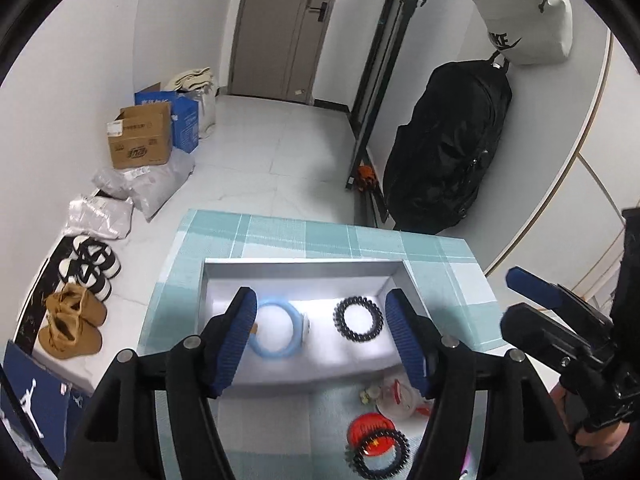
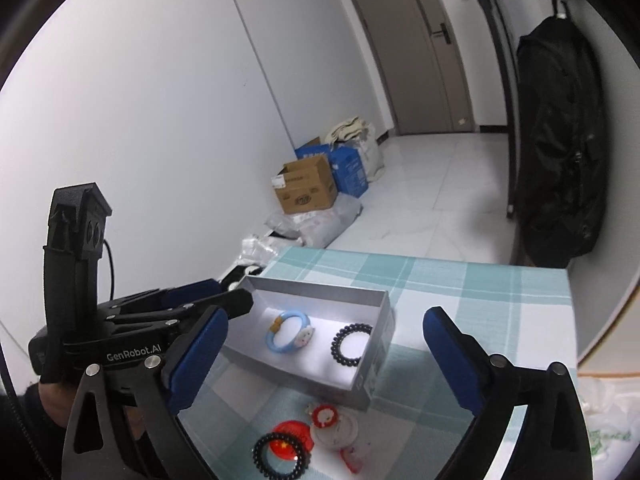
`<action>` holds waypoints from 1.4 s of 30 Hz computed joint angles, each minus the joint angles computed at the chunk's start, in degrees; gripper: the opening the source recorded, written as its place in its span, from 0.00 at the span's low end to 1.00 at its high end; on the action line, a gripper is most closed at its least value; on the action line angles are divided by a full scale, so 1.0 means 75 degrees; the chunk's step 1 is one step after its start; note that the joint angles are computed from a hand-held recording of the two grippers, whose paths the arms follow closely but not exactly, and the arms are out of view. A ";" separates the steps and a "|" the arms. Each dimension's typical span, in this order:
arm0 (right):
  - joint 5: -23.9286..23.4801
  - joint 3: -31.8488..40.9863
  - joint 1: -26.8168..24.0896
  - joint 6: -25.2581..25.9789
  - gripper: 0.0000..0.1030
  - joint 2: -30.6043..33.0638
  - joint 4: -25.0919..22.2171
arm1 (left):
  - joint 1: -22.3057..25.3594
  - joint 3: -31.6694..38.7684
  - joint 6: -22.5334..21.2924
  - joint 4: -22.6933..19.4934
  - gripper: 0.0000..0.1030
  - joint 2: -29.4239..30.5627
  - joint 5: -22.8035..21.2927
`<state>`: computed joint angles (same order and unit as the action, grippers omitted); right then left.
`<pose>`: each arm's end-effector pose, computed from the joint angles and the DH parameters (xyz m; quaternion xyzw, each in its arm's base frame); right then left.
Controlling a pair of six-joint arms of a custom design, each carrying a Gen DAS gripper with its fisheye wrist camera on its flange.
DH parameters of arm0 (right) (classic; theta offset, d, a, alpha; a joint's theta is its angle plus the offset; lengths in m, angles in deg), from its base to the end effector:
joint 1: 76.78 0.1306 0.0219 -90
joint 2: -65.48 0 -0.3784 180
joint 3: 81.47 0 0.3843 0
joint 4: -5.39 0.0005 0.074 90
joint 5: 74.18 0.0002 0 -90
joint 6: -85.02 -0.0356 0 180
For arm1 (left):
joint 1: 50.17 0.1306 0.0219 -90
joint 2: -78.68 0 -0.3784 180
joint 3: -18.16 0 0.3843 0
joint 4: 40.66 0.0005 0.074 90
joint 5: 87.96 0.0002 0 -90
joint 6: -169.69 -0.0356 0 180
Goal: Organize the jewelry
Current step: 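Open both grippers to drop the bangle and bracelet into the box, then move both grippers back from the box toward the remaining jewelry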
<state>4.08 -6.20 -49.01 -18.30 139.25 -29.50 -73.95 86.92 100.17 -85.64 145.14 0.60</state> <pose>0.3429 0.1882 0.4439 -0.1583 0.8628 0.2498 0.4101 0.3069 -0.1348 0.4185 0.0213 0.9156 -0.1405 0.3761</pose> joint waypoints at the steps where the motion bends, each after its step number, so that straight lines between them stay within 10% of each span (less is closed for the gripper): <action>1: 0.0066 -0.0083 0.0010 -0.0011 0.98 -0.0108 -0.0005 | -0.0041 -0.0014 0.0056 -0.0045 0.61 -0.0041 -0.0075; 21: 0.1267 -0.1074 0.0539 -0.0105 1.00 -0.1564 -0.0837 | -0.1143 -0.0628 0.0815 -0.0747 0.79 -0.0846 -0.0859; 42: 0.1235 -0.1373 0.0306 -0.0265 1.00 -0.1967 -0.1150 | -0.1981 -0.0490 0.0573 -0.1890 0.79 0.0403 -0.1243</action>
<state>13.34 -16.49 -46.72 -20.29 124.49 -38.13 -88.81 83.24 104.46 -99.81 148.16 -8.72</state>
